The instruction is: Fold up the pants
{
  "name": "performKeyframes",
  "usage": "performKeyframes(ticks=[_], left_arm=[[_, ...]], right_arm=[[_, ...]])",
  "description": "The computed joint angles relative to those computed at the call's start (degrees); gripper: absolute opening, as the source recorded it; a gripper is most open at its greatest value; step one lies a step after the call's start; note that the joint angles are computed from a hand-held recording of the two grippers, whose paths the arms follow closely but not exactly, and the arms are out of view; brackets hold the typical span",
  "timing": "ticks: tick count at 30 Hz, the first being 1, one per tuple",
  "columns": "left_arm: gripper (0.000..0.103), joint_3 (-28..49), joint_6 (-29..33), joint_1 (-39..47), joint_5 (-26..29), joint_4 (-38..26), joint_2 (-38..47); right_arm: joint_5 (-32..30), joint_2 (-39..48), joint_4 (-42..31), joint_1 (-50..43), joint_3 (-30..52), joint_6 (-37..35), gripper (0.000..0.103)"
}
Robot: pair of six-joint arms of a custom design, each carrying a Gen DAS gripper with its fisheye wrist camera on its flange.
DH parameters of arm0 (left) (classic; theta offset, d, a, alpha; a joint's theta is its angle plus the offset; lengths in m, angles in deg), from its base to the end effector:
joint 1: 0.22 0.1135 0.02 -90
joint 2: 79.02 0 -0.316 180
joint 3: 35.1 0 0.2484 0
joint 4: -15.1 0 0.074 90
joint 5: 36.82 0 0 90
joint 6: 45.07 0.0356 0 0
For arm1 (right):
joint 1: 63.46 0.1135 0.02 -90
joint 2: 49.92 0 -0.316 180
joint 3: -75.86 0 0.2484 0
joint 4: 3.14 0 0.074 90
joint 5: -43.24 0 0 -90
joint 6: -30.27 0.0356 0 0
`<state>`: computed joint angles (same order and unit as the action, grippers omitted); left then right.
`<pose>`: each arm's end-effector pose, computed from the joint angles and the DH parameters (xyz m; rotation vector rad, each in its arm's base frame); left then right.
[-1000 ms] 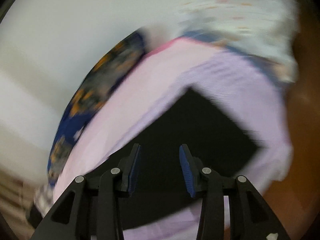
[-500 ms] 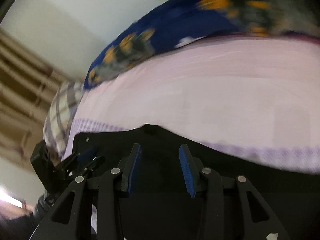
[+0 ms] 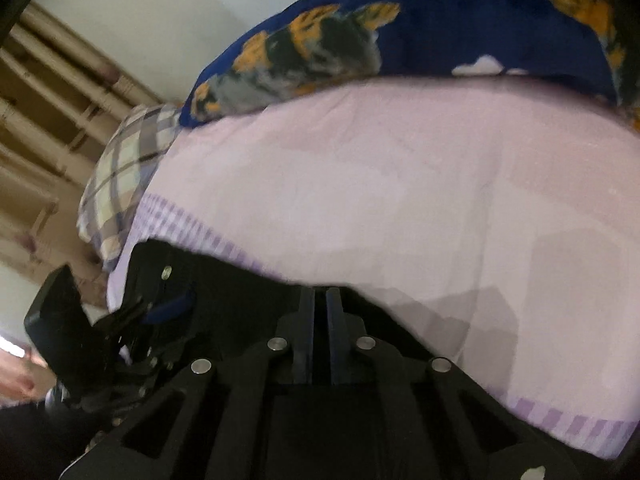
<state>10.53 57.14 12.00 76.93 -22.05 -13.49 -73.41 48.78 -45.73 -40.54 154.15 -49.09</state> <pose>0.1796 0.0242 0.2271 0.1537 2.4750 -0.3538 0.3149 0.1505 0.2450 -0.4437 2.6821 0.8036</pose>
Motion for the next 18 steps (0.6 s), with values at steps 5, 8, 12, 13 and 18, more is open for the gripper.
performKeyframes(ticks=[5, 8, 12, 13, 18], left_arm=[[0.05, -0.62, 0.38, -0.66, -0.95, 0.77, -0.33], [0.05, -0.17, 0.01, -2.1, -2.82, 0.15, -0.55], [0.05, 1.29, -1.65, -5.9, -7.11, -2.17, -3.29], [0.05, 1.55, -1.95, -7.0, -7.37, -2.73, -4.95], [0.05, 3.35, -4.71, -15.08, -7.66, -5.42, -8.28]], right_arm=[[2.84, 1.69, 2.29, 0.75, -0.86, 1.72, 0.004], [3.08, 0.45, 2.67, 0.64, -1.41, 2.26, 0.011], [2.96, -8.9, 5.13, -2.58, -6.06, 5.88, 0.03], [3.09, -10.85, 4.55, -3.4, -6.71, 5.59, 0.03], [2.89, -22.08, -1.31, -10.82, -12.23, 3.37, 0.03]])
